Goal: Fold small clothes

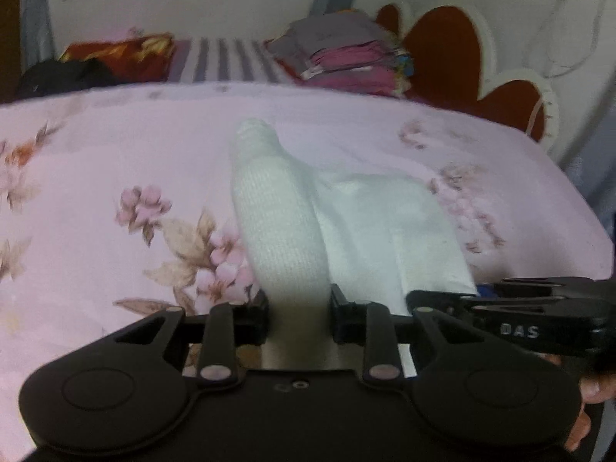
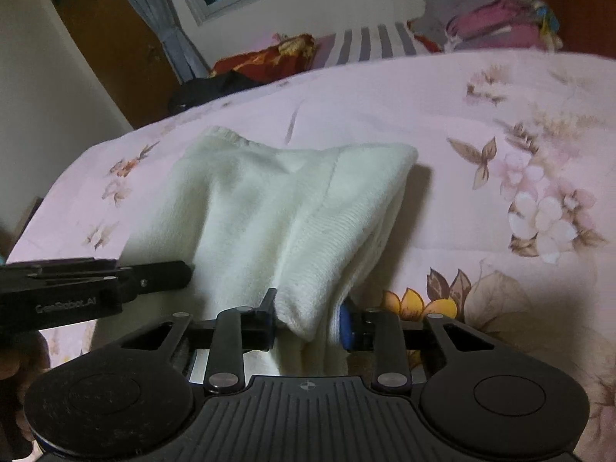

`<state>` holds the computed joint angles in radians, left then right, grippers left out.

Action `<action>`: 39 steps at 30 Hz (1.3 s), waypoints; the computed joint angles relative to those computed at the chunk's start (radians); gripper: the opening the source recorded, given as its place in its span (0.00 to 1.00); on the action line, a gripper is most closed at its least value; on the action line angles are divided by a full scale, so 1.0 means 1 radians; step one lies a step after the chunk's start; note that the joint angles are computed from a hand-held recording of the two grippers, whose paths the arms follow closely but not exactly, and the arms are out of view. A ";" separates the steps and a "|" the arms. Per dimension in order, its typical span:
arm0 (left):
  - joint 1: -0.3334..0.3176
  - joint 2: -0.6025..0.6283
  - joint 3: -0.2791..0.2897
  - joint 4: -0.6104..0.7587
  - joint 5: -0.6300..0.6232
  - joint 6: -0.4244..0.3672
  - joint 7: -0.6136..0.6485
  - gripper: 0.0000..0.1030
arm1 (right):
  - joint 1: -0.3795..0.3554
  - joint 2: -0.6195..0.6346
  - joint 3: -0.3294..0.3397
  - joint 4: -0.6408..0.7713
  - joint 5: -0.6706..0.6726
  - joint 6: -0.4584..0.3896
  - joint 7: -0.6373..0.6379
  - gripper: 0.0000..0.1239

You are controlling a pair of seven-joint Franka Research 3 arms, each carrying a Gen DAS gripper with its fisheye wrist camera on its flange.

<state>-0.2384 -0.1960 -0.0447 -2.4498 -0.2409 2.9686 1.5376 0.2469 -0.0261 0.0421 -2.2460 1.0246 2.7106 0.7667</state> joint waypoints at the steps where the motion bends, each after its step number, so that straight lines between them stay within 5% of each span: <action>1: -0.015 -0.012 0.013 -0.007 -0.020 0.004 0.029 0.27 | 0.002 -0.009 0.003 -0.007 -0.001 0.011 0.007 0.24; 6: -0.111 -0.087 0.121 -0.058 -0.160 0.011 0.216 0.27 | 0.034 -0.088 0.020 -0.069 -0.023 0.084 0.077 0.24; 11: -0.123 -0.196 0.202 -0.130 -0.189 -0.010 0.342 0.27 | 0.094 -0.139 0.063 -0.106 -0.172 0.170 0.258 0.24; 26: 0.108 -0.435 0.367 -0.220 -0.086 -0.207 0.503 0.27 | 0.287 0.045 0.173 0.073 -0.517 0.284 0.680 0.24; 34: 0.086 -0.358 0.444 -0.179 -0.235 -0.252 0.649 0.27 | 0.337 0.142 0.135 0.137 -0.753 0.288 0.918 0.24; 36: 0.112 -0.308 0.424 -0.170 -0.245 -0.272 0.662 0.34 | 0.345 0.171 0.109 0.145 -0.821 0.281 0.981 0.24; 37: 0.132 -0.282 0.407 -0.174 -0.250 -0.263 0.659 0.47 | 0.362 0.178 0.081 0.136 -0.885 0.272 1.040 0.25; 39: 0.121 -0.279 0.443 -0.185 -0.357 -0.256 0.699 0.55 | 0.324 0.206 0.104 0.118 -0.818 0.276 1.042 0.44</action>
